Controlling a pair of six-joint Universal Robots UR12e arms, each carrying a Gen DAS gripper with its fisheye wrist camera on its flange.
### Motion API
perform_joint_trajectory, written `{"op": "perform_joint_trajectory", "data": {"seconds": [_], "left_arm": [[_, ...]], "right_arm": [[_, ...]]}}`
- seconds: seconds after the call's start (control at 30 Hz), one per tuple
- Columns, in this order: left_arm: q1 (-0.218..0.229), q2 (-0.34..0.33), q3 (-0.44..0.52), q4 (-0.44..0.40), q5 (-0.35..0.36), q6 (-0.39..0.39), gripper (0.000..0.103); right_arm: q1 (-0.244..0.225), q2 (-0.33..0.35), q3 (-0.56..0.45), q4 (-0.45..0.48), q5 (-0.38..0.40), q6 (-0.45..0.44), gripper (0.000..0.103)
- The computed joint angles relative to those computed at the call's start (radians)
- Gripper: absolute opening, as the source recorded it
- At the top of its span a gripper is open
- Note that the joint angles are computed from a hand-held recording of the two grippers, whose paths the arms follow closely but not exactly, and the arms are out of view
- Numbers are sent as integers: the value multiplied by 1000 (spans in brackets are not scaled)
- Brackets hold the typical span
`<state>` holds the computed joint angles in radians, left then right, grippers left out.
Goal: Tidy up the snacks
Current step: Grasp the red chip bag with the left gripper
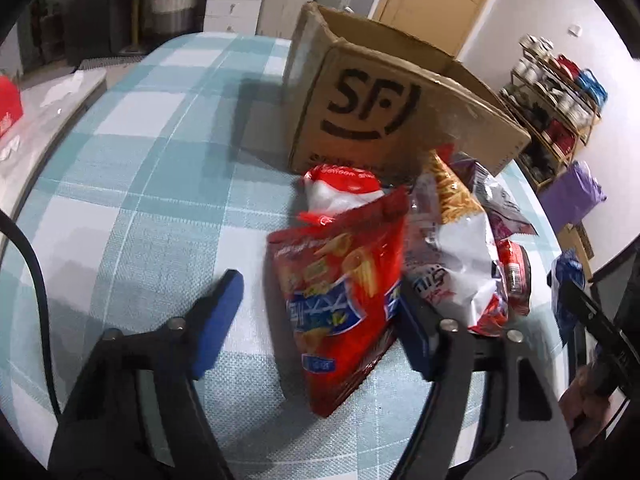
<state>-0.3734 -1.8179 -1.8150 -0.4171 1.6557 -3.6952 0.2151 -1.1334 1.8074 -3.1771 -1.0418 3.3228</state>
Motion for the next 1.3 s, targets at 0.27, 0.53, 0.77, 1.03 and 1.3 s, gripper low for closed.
{"op": "perform_joint_trajectory", "data": {"seconds": [0.27,0.53,0.77,1.03,1.3], "left_arm": [[-10,4,-2,22,-17,30,37],[-19,19,-8,1,4,29,36],[-17,45,-28,8,18,3,36],[-19,79,-52,12,44,4,36],[-16,123,-77,45,57,-3,36]], "right_arm": [[0,-1,3,-9,-4,8,46],[-2,-1,4,-11,-2,19,46],[-4,-1,4,-3,-10,34,46],[-2,-1,2,6,-23,37,46],[3,-5,5,-6,-54,37,46]]}}
